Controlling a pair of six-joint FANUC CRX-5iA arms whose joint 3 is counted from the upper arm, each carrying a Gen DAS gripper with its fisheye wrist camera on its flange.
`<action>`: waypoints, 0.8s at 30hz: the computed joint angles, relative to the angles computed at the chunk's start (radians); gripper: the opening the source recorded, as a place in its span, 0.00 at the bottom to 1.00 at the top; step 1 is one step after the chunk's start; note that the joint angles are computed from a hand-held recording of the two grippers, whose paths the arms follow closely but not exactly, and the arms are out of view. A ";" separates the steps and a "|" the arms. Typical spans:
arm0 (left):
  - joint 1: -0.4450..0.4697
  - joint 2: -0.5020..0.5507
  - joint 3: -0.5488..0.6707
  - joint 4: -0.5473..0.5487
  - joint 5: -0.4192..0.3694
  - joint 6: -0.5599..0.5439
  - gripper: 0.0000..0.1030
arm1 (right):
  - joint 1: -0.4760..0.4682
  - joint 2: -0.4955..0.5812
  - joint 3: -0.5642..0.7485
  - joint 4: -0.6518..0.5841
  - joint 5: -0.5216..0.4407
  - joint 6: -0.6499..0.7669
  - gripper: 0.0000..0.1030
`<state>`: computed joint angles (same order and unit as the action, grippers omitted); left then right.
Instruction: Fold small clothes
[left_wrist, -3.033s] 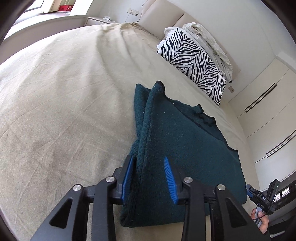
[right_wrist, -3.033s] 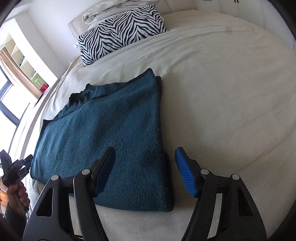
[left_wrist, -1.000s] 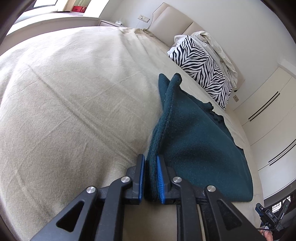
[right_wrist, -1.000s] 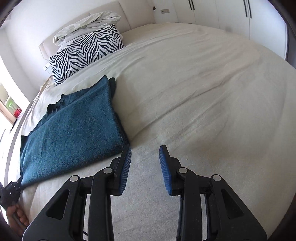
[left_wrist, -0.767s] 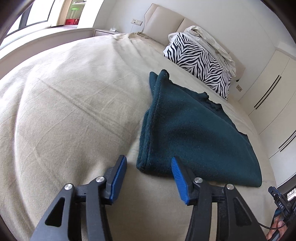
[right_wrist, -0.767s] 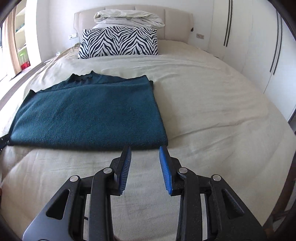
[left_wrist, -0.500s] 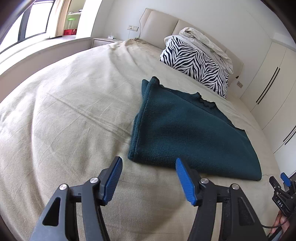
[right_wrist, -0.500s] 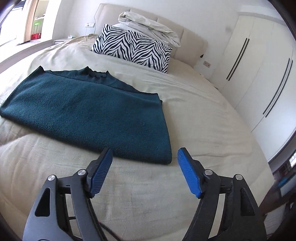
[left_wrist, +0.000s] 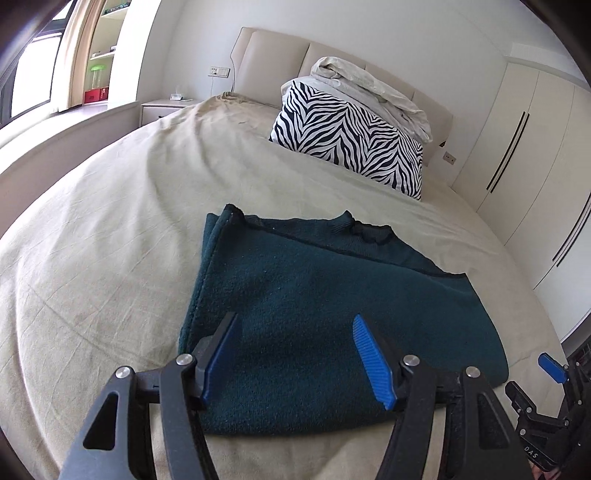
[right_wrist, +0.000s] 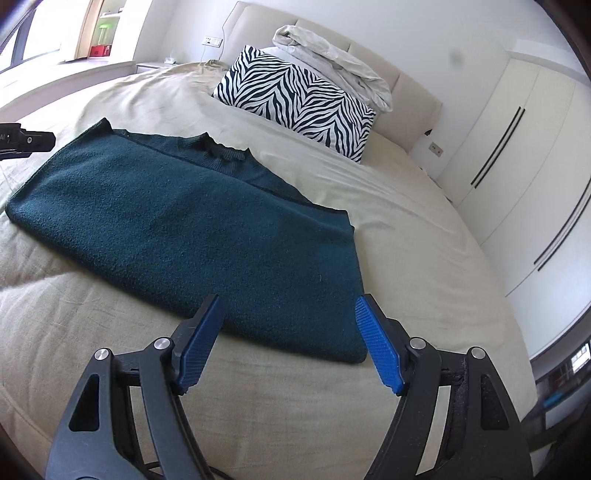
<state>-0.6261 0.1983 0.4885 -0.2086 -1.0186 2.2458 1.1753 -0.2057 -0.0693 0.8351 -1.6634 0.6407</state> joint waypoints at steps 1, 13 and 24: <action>0.006 0.020 0.015 0.022 0.014 -0.025 0.63 | -0.017 -0.004 0.012 -0.029 0.034 -0.003 0.71; 0.083 0.056 -0.197 0.326 0.227 -0.150 0.15 | -0.730 -0.040 0.077 -1.459 0.804 0.395 0.45; 0.124 -0.041 -0.323 0.349 0.259 -0.146 0.05 | -0.789 -0.222 -0.165 -1.201 0.920 0.127 0.24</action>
<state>-0.5022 0.1570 0.1652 0.1405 -0.7599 2.1002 0.3858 -0.4276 -0.2348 -0.3663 -0.7433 0.7679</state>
